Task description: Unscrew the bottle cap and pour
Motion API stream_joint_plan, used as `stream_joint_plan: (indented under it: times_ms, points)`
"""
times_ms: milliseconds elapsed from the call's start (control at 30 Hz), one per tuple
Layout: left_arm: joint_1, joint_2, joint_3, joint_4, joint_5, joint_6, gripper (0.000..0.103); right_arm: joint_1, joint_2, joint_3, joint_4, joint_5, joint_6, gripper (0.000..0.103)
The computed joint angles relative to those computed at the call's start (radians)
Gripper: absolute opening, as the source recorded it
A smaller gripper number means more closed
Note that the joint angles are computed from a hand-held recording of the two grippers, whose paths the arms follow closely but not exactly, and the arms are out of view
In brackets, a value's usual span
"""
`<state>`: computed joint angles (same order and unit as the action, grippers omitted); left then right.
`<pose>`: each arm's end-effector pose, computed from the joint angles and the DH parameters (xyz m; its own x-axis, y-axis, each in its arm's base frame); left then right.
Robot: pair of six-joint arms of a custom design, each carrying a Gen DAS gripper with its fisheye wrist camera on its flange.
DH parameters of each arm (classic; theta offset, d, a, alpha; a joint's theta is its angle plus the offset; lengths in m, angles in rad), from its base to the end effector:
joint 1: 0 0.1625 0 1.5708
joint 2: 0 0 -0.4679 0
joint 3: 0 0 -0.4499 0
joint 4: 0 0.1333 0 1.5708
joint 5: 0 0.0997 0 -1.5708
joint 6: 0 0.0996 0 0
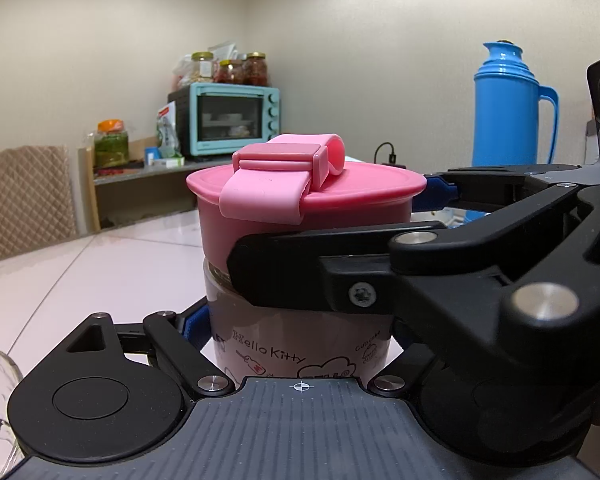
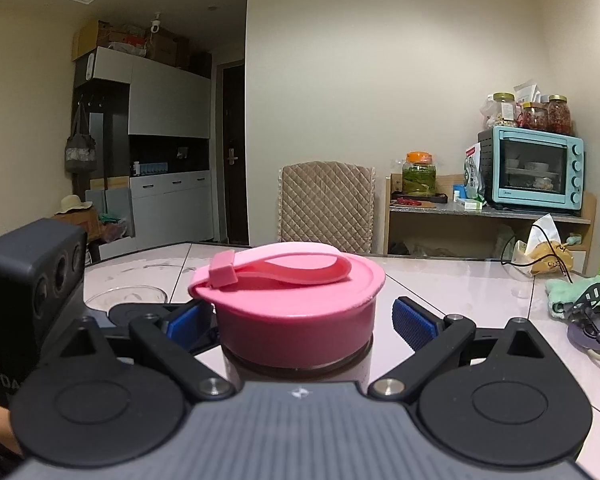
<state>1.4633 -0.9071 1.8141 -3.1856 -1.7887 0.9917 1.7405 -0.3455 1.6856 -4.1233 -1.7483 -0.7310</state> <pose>0.0355 -0.7123 0.1676 -0.4548 0.7661 -0.4543 0.8444 0.2088 -0.4933 0.2272 -0.6407 -0.0580 -0.7035 -0.2332 0.6713 -0.7104 0.2552 -0.6559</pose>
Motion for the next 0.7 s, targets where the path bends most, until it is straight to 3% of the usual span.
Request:
stream_joint_plan:
  times_ms: [233, 333, 500, 600, 700]
  points:
    - [-0.001, 0.000, 0.001, -0.002, 0.001, -0.001, 0.090, 0.011, 0.008, -0.011, -0.003, -0.012, 0.001, 0.097]
    - [-0.002, 0.000, 0.003, -0.004, 0.002, -0.001, 0.090, 0.014, 0.000, -0.008, 0.028, -0.021, 0.003, 0.085]
    - [-0.002, 0.001, 0.002, -0.003, 0.002, -0.003, 0.090, 0.009, -0.015, 0.005, 0.053, 0.002, -0.018, 0.085]
    - [-0.002, 0.000, 0.003, -0.002, 0.002, -0.006, 0.090, -0.010, -0.051, 0.031, 0.110, 0.062, -0.045, 0.085]
    - [-0.003, -0.001, 0.005, -0.004, 0.002, -0.005, 0.090, -0.057, -0.111, 0.068, 0.218, 0.194, -0.071, 0.085]
